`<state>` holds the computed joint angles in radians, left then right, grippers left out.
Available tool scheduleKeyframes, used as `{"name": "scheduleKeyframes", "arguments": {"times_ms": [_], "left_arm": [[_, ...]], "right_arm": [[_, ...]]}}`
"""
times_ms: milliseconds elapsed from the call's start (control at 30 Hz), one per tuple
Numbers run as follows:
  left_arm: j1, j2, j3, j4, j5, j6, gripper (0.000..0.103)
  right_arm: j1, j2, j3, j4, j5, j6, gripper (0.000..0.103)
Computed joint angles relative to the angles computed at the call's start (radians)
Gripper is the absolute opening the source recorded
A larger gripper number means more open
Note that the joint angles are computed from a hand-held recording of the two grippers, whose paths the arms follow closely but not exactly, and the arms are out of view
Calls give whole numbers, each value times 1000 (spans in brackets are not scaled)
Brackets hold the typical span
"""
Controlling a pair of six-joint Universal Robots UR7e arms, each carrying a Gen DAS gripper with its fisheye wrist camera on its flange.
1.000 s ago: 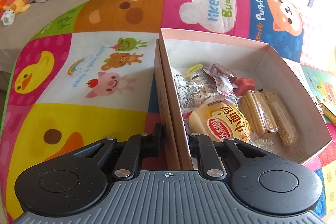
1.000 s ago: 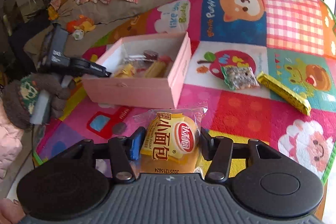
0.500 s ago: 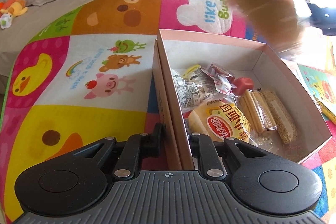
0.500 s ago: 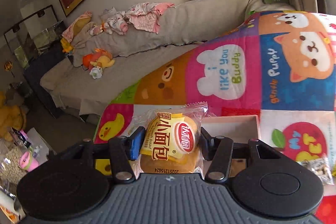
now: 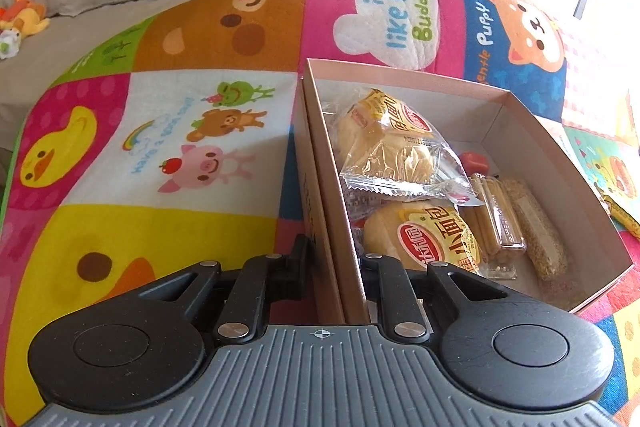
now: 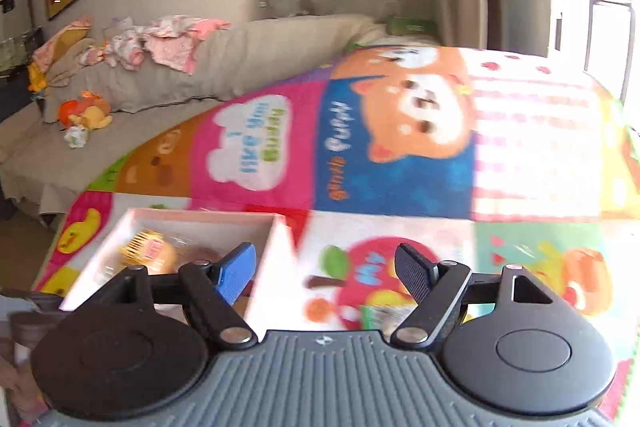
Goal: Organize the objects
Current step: 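Carry the bread bun into the pink box and release it, then grasp the white-ball snack pack with the right gripper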
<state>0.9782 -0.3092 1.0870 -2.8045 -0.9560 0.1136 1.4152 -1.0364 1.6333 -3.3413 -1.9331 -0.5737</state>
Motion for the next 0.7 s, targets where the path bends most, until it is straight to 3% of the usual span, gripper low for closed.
{"name": "scheduleKeyframes", "arguments": {"times_ms": [167,433,500,700], "left_arm": [[-7,13,-18,9,19,10,18],[-12,19,-25,21,38,2,18],[-13,19,-29,30,41,-4,18],[-14,20,-33,39,46,-10,18]], "right_arm": [[-108,-79,92,46,-14,106,78],[-151,-43,102,72,118,166,78],[-131,4,74,24,81,132,84],[-91,129,-77,14,-2,33,86]]}}
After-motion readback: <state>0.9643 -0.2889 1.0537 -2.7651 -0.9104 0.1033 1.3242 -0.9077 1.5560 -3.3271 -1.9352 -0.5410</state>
